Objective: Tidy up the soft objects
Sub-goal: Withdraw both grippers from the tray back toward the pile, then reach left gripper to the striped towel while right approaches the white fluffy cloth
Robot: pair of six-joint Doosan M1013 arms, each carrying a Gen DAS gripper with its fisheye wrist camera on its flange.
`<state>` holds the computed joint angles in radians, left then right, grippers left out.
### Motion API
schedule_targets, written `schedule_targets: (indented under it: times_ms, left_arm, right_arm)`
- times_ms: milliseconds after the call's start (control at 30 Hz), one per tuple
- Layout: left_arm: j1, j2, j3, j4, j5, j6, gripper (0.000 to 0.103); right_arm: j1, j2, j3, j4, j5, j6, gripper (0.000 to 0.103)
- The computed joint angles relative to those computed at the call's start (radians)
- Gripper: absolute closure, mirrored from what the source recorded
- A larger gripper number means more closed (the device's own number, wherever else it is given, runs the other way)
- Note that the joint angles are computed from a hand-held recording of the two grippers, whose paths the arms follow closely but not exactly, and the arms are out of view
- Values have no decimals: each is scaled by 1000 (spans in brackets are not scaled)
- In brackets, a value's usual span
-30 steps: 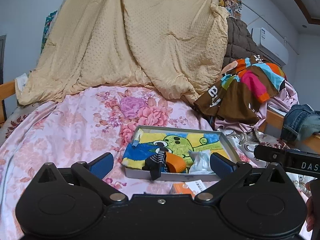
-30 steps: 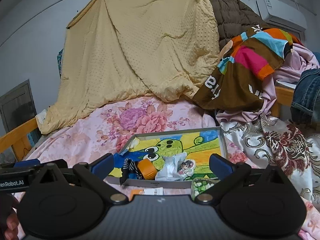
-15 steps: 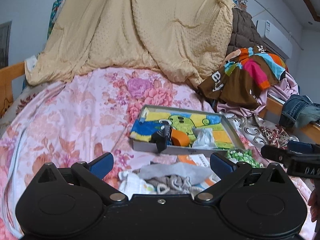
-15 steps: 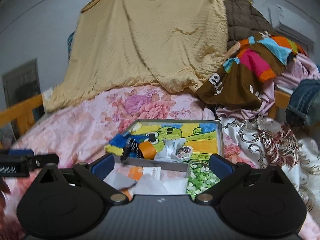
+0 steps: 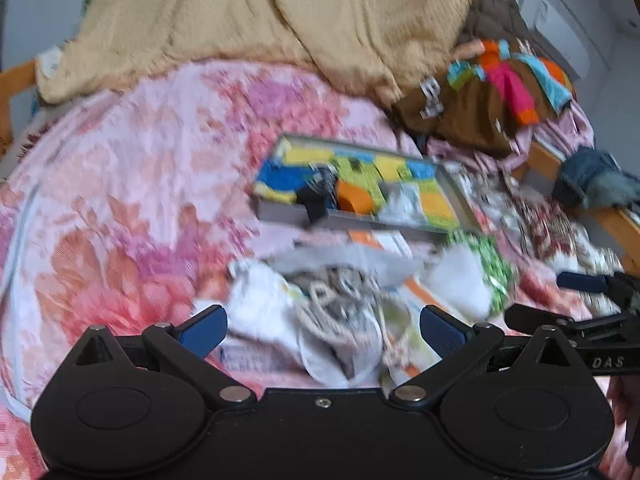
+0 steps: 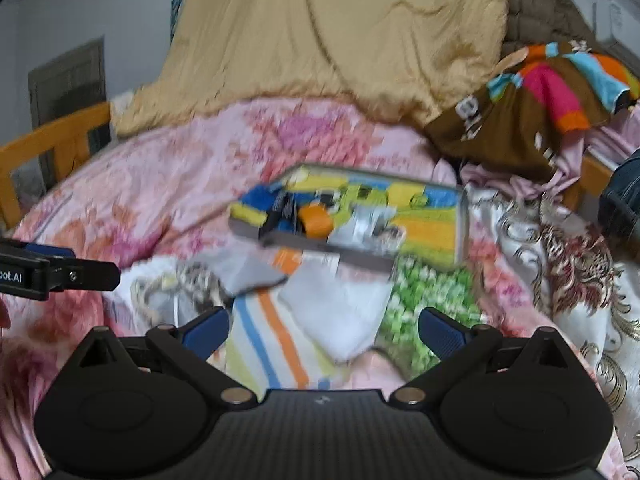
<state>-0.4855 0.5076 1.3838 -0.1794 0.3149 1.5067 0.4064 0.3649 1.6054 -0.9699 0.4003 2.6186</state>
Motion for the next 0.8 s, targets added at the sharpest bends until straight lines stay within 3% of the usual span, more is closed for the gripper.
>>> schedule_targets:
  times_ms: [300, 500, 567, 800]
  left_arm:
    - [-6, 38, -42, -245, 145, 346, 1]
    - [-2, 80, -90, -352, 251, 384, 1]
    - [-4, 91, -99, -373, 257, 382, 1]
    - [-10, 126, -128, -436, 275, 429, 3]
  right_arm:
    - [-33, 12, -16, 90, -8, -221, 0]
    - [-74, 34, -34, 301, -89, -495, 0]
    - [-83, 45, -46, 403, -107, -628, 0]
    - [-111, 72, -80, 662, -115, -877, 1]
